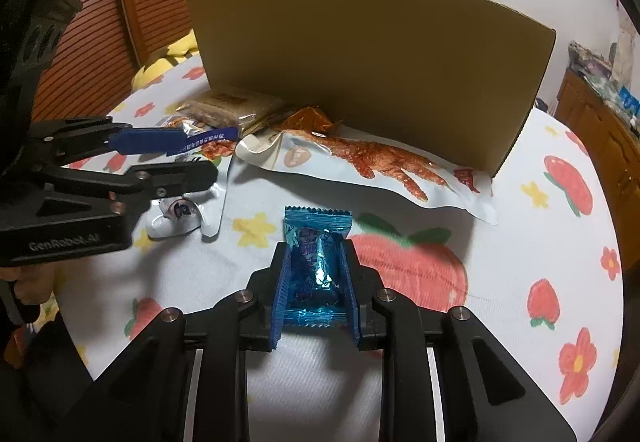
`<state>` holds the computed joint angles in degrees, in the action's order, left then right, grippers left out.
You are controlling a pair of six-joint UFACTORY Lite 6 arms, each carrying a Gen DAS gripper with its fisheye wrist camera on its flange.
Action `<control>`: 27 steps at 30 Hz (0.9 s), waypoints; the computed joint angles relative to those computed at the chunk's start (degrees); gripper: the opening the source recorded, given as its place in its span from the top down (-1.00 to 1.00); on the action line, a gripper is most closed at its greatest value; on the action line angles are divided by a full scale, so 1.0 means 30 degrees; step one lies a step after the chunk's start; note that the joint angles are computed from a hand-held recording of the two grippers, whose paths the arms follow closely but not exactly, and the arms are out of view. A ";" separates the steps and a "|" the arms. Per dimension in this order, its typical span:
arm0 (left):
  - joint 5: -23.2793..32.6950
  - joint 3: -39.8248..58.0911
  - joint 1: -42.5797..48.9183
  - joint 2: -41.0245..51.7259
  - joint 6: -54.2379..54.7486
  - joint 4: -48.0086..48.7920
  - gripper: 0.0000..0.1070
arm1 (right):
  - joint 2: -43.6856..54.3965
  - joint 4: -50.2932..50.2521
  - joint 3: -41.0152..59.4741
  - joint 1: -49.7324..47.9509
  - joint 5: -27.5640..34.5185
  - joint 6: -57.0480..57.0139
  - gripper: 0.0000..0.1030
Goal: Organize snacks
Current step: 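Hold the blue candy in the right tool while the left tool reaches the white duck-neck pack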
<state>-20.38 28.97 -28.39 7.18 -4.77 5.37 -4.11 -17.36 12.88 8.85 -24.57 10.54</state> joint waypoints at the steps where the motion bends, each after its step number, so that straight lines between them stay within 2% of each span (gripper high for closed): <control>1: 0.0045 -0.0028 -0.0046 0.0036 0.0296 -0.0260 0.09 | 0.0049 0.0257 -0.0004 0.0068 -0.0062 -0.0208 0.57; 5: -0.0085 -0.0701 0.0080 -0.0399 0.0490 -0.0113 0.07 | 0.0069 0.2242 -0.0107 0.0727 -0.0143 -0.1832 0.57; 11: -0.0145 -0.2011 0.0882 -0.1405 0.0529 0.0551 0.01 | 0.0623 0.2120 0.0182 0.0815 -0.0477 -0.1483 0.57; 14: -0.0307 -0.2562 0.1698 -0.1848 -0.0394 0.2007 -0.01 | 0.0621 0.2024 0.0174 0.0759 -0.0492 -0.1432 0.57; 19: -0.0647 -0.2310 0.2663 -0.0914 -0.1662 0.3736 -0.29 | 0.0562 0.1757 0.0129 0.0662 -0.0497 -0.1223 0.57; 22: -0.1246 -0.2480 0.2686 -0.0754 -0.0985 0.3070 -0.37 | 0.0494 0.1611 0.0076 0.0585 -0.0494 -0.1138 0.57; 27: -0.1083 -0.2102 0.2686 -0.0403 -0.0940 0.2898 -0.52 | 0.0486 0.1585 0.0062 0.0587 -0.0509 -0.1092 0.57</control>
